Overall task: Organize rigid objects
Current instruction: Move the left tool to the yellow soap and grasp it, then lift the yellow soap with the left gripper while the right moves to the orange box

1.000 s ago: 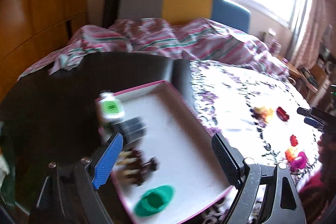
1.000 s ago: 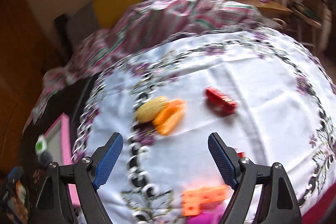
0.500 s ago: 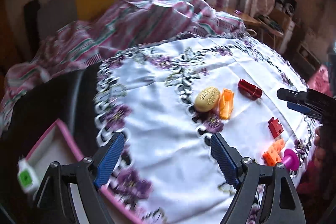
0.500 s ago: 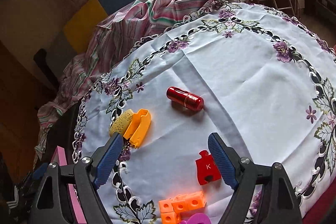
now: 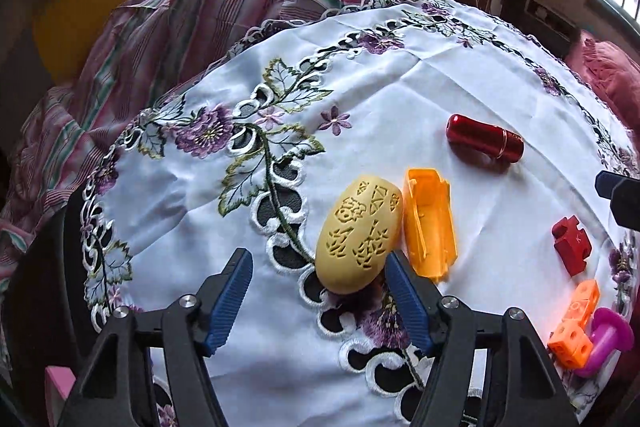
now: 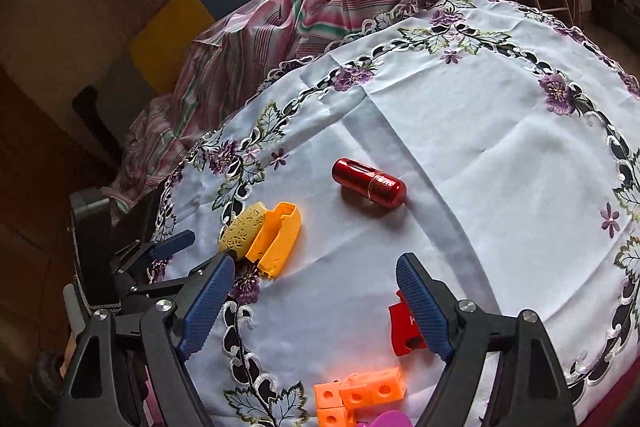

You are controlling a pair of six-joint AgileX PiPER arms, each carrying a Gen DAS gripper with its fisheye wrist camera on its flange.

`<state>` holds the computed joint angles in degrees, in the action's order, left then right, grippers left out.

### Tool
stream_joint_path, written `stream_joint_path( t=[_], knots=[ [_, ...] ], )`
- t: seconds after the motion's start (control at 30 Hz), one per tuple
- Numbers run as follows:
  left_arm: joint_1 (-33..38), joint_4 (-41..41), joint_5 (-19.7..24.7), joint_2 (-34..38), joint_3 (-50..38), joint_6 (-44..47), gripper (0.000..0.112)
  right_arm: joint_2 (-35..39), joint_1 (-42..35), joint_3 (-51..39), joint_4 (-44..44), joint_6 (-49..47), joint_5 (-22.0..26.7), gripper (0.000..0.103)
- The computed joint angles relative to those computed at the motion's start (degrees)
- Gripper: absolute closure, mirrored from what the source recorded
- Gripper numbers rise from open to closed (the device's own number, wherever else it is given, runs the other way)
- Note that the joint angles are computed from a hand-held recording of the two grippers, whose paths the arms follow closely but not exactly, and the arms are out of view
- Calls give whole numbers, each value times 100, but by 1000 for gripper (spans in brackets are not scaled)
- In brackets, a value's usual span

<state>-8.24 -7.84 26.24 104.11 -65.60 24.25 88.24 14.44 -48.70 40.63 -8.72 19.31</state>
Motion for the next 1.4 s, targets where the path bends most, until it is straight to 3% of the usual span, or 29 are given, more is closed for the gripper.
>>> stream_joint_path(
  t=[0.3,0.33,0.4,0.53,0.83,1.0,1.2,1.4],
  knots=[
    [-229,186,230,698,-718,143,41,16,-57,3,182,-137,48,18],
    [-218,150,305,779,-790,147,46,23,-56,-6,163,-121,50,18],
    [-114,-411,487,804,-843,426,69,7,-50,1,80,-41,28,18],
    [-18,-663,374,508,-421,195,68,-25,-55,18,-35,92,-7,18],
    [477,-1206,343,-1061,1014,74,68,118,164,-147,-515,386,185,24],
    [843,-1429,544,-1938,1503,262,68,222,341,-268,-875,590,310,27],
    [1612,-2024,1076,-3082,1826,803,68,552,607,-736,-1524,1004,782,30],
    [2841,-2717,1785,-3967,1996,1628,68,1332,851,-2076,-2137,1624,1321,30]
  ],
)
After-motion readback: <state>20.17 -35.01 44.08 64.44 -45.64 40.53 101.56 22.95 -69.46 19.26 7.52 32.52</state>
